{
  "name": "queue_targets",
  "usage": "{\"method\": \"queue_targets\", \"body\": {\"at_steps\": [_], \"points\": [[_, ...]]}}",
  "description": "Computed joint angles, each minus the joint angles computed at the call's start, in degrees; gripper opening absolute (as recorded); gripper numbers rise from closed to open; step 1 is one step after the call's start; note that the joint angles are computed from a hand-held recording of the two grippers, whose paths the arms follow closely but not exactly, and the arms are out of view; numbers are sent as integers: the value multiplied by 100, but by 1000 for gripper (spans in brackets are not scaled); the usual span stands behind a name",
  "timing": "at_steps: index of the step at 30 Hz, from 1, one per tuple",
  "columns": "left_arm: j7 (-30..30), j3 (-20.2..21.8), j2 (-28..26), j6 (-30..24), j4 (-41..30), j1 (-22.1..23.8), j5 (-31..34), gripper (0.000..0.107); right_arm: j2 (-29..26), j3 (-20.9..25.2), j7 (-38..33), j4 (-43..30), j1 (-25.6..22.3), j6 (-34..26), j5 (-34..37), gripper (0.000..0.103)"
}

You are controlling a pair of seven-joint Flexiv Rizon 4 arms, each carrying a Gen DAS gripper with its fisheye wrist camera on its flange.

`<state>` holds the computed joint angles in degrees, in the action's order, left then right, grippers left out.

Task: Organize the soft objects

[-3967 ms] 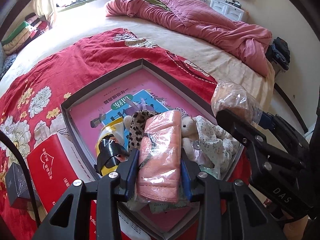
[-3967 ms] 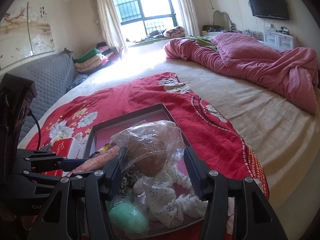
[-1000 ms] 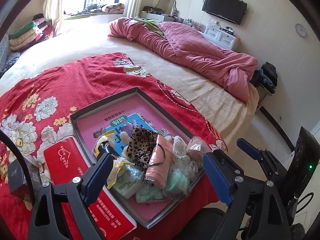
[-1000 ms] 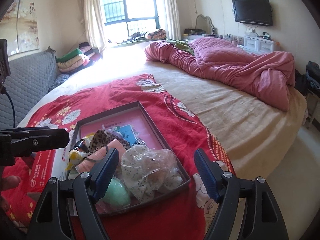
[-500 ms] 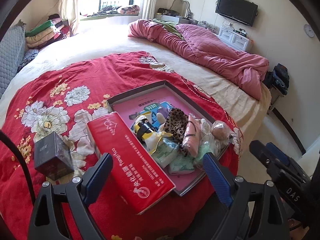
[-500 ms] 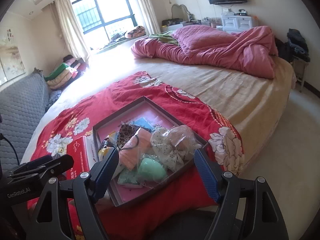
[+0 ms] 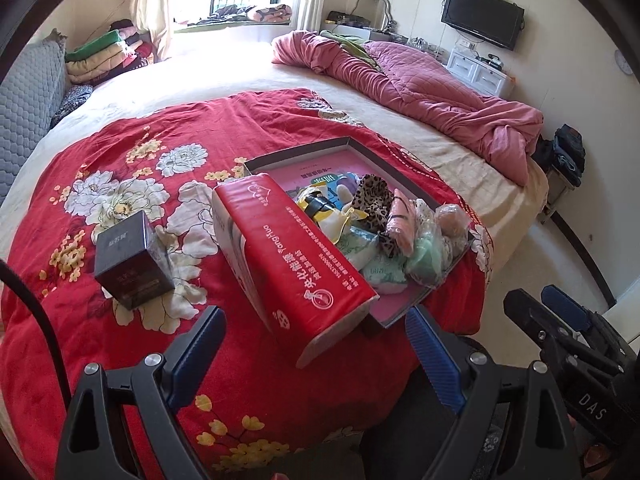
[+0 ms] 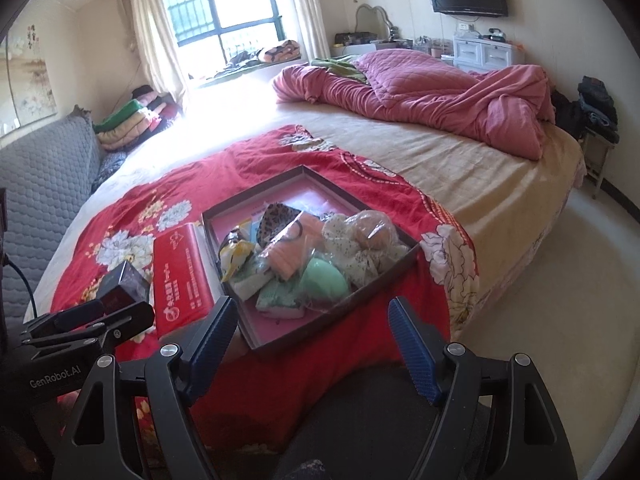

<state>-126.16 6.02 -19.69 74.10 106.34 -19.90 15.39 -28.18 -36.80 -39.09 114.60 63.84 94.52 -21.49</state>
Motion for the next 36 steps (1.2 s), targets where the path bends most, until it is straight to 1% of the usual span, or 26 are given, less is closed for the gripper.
{"method": "queue_targets", "body": {"at_steps": [2,7,9,11,14,18,23,28,32,36], "points": [[-104,58,54,-83,43,-84,102,91,20,-260,-24,147,276,41,-53,79],[-267,28,133,-234,161,-107,234,91,-14,-744,-291,342,815,124,40,79],[-313,-1,147,-261,180,-79,250,91,21,-719,-407,369,867,34,146,79],[-391,6,158,-288,172,-82,325,91,4,-799,-453,384,957,-2,196,79],[-506,9,156,-336,132,-98,436,91,-38,-867,-520,387,1026,47,298,79],[-557,-24,153,-374,120,-66,477,91,-25,-648,-600,334,861,-21,389,79],[-483,-106,117,-372,134,7,380,91,18,-324,-485,288,554,-102,312,79],[-482,-86,78,-438,74,-26,402,91,31,-298,-353,317,496,-91,107,79],[-508,-72,64,-517,35,-53,432,91,70,-76,-270,287,297,-155,-15,79],[-562,-58,54,-524,10,-60,476,91,86,-72,-117,302,248,-153,-197,79]]}}
